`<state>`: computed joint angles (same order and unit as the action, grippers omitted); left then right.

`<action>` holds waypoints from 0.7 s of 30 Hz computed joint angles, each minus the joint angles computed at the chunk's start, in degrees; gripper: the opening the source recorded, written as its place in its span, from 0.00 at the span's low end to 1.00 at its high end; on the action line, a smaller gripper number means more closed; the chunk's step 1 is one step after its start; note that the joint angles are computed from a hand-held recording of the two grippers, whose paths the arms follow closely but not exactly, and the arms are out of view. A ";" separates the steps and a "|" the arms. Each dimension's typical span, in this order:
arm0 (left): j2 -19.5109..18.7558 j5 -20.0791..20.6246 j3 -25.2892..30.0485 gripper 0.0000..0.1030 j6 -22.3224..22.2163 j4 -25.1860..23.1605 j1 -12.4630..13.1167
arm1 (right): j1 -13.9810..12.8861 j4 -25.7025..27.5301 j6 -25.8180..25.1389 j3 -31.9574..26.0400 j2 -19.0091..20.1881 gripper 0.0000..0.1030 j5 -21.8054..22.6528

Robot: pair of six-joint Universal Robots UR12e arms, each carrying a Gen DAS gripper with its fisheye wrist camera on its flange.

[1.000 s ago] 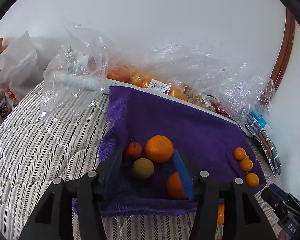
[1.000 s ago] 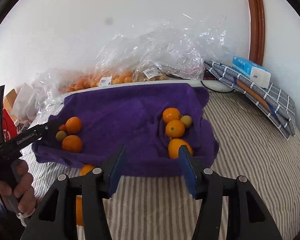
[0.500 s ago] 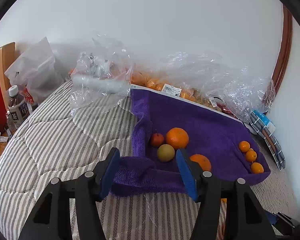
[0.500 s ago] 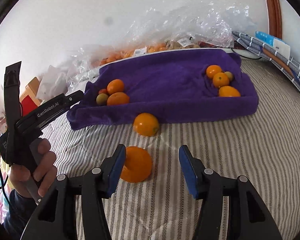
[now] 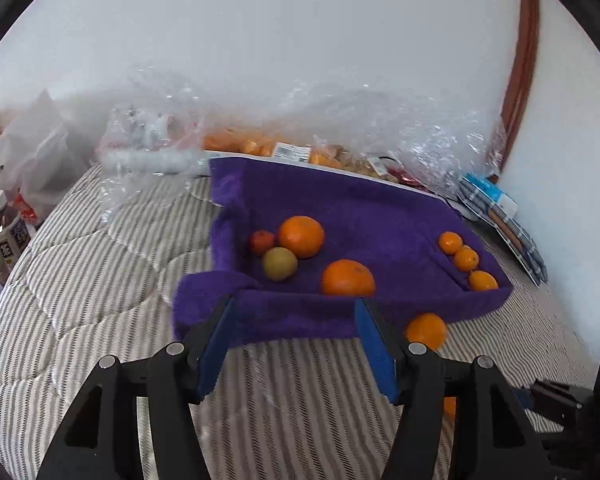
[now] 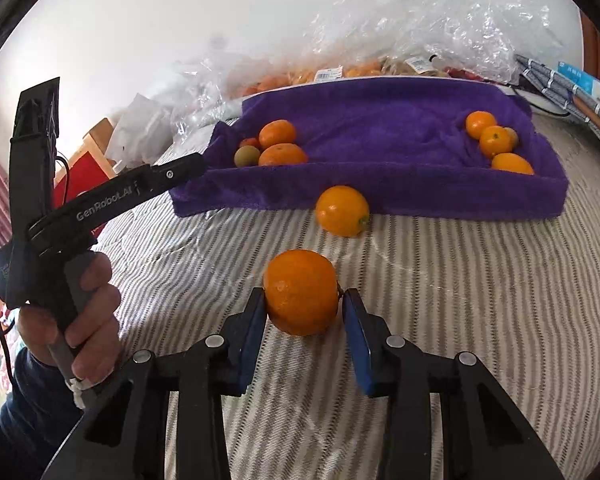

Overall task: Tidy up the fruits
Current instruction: 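Grasp an orange beside the towel with the right gripper while the left gripper grasps another orange, then lower both oranges onto the towel and open both grippers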

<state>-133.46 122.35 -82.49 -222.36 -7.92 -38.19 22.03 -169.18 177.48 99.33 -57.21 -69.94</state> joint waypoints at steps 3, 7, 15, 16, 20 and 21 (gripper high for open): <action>-1.55 -4.90 3.70 0.57 2.10 -3.17 -0.35 | -1.30 -1.49 0.54 1.37 -1.00 0.37 -2.04; -4.24 -8.82 8.94 0.57 3.27 -7.20 -0.58 | -3.57 -2.92 1.16 2.61 -2.26 0.37 -4.43; -6.80 -13.65 13.90 0.33 0.39 -13.02 0.19 | -6.06 -6.23 3.00 2.23 -2.52 0.37 -6.64; -6.79 -14.08 13.83 0.33 0.29 -12.79 0.25 | -6.08 -6.71 3.15 1.84 -2.29 0.37 -6.97; -5.48 -13.89 11.97 0.33 -0.25 -12.28 0.13 | -6.03 -6.76 4.31 -0.34 -1.07 0.37 -6.40; -4.90 -13.19 11.02 0.33 -0.57 -11.47 0.04 | -5.94 -6.88 4.45 -0.65 -0.85 0.37 -6.09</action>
<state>-138.36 109.16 -71.46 -222.93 -19.39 -38.15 16.09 -176.06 181.93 98.67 -58.06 -76.03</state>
